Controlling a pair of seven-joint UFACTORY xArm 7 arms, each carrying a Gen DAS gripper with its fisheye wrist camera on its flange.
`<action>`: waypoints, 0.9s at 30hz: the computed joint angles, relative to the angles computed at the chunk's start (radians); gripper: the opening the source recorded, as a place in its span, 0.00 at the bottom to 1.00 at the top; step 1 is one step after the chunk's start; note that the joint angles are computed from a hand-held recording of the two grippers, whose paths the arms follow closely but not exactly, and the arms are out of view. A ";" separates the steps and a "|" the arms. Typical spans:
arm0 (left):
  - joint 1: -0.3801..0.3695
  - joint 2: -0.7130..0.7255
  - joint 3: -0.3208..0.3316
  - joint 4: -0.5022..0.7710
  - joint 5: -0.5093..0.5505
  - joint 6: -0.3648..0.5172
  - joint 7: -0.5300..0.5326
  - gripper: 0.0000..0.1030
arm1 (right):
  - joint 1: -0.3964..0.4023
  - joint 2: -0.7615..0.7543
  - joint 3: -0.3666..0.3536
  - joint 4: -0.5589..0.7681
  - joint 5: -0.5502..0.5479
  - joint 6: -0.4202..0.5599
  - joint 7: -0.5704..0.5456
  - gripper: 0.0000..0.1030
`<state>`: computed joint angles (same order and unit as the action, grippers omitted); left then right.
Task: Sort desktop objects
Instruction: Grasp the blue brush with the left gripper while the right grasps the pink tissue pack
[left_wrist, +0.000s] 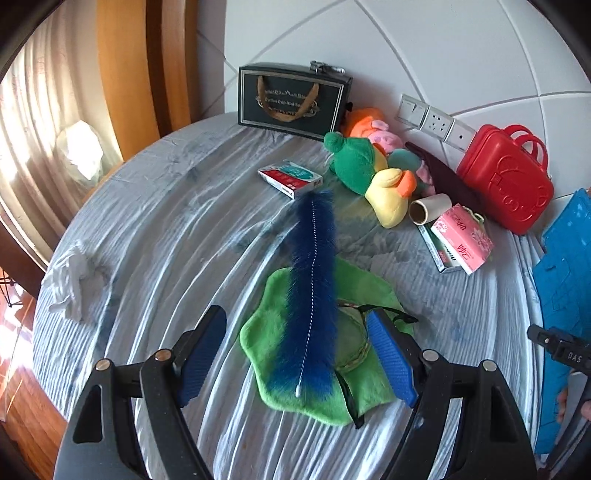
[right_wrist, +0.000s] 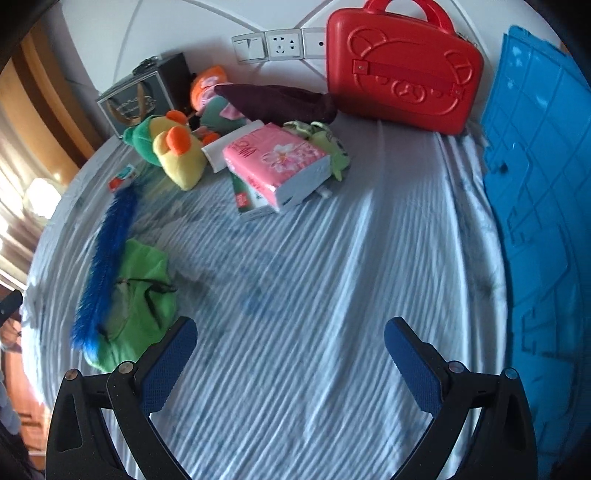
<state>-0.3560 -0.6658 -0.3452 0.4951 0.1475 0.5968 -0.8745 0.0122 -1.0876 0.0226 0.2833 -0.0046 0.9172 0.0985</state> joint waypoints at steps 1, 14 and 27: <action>0.005 0.030 0.011 0.005 0.001 -0.020 0.012 0.76 | -0.005 0.034 0.007 0.010 -0.009 -0.025 0.001 1.00; 0.065 0.544 0.090 0.243 0.092 -0.181 0.085 0.76 | 0.001 0.661 -0.010 0.283 -0.058 -0.365 -0.152 1.00; -0.016 0.918 0.213 0.527 0.076 -0.153 0.202 0.78 | 0.023 1.106 -0.001 0.563 -0.145 -0.390 -0.276 1.00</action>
<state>-0.3719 0.2524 -0.1327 1.0225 0.2238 0.4442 -0.6724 0.0351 0.0186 0.0213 0.8463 -0.1495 0.5269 -0.1774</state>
